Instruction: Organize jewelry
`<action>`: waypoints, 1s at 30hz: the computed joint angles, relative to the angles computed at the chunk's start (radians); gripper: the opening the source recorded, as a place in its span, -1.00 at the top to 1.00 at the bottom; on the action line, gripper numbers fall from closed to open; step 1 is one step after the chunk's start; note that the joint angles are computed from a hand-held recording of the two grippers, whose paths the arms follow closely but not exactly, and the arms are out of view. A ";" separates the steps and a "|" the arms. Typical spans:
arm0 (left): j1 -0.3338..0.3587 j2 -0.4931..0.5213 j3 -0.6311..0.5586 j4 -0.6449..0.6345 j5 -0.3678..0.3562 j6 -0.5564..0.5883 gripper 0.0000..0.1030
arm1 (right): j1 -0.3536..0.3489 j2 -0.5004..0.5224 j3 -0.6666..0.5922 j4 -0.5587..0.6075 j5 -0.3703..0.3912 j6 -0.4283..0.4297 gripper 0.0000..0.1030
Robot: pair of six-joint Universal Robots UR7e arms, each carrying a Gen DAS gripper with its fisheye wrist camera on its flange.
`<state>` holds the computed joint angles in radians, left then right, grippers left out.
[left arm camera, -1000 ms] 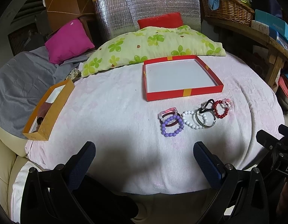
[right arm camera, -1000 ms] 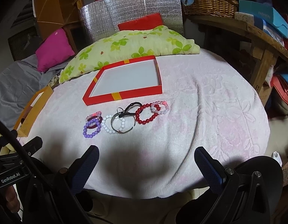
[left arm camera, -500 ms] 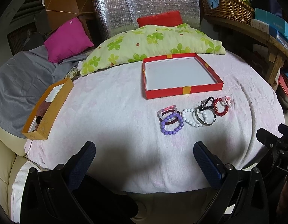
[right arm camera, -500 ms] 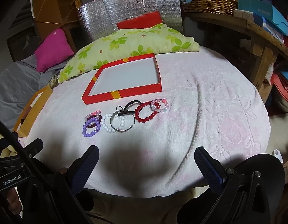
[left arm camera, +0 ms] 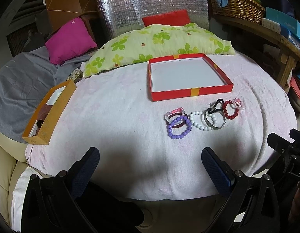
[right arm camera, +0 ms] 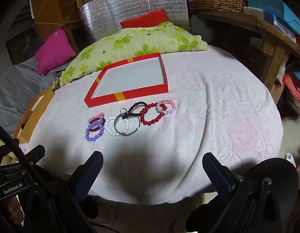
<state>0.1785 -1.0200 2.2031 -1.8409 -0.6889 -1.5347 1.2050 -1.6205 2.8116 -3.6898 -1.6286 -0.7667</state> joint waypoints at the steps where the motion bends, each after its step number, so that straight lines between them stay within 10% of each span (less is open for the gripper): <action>1: 0.000 0.000 0.001 0.000 -0.001 0.000 -1.00 | 0.000 0.000 0.000 0.000 0.000 0.000 -1.00; 30: 0.078 -0.009 0.048 -0.183 0.007 0.130 -1.00 | -0.035 0.024 -0.066 0.052 0.041 0.005 -1.00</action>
